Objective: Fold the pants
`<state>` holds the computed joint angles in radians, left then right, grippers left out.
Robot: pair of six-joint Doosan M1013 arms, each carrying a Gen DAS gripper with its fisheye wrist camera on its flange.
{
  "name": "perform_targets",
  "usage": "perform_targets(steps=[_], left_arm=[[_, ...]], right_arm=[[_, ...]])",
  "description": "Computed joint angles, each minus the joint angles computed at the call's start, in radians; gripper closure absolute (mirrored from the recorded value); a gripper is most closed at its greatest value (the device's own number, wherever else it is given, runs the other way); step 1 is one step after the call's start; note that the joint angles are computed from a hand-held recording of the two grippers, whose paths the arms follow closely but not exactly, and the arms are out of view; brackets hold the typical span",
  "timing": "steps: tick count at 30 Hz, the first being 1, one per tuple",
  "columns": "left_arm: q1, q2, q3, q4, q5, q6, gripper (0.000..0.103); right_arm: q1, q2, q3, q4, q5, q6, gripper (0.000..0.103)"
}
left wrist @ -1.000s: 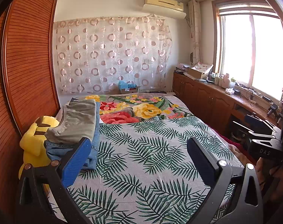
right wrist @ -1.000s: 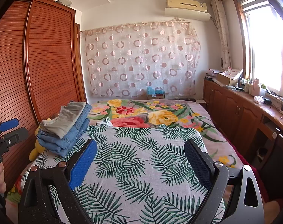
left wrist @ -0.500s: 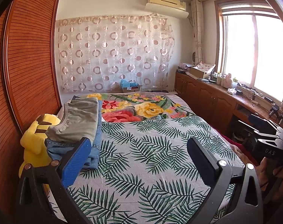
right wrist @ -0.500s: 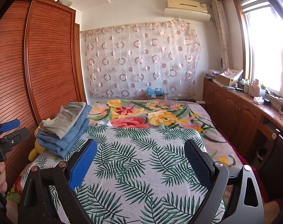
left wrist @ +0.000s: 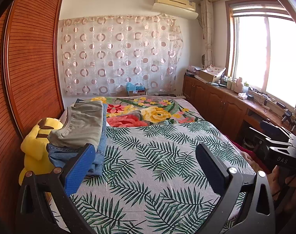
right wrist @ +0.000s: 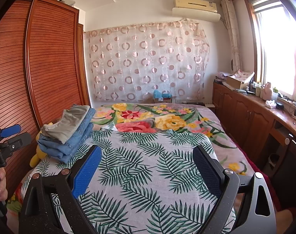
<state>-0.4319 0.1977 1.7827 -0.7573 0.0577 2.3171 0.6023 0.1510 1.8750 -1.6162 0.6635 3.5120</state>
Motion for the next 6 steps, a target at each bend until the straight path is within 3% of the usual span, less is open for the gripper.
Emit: perform_targets(steps=[6], left_arm=[[0.001,0.0,0.0,-0.005,0.001,0.005,0.0]], right_arm=[[0.0,0.0,0.0,-0.001,-0.002,0.003,0.008]])
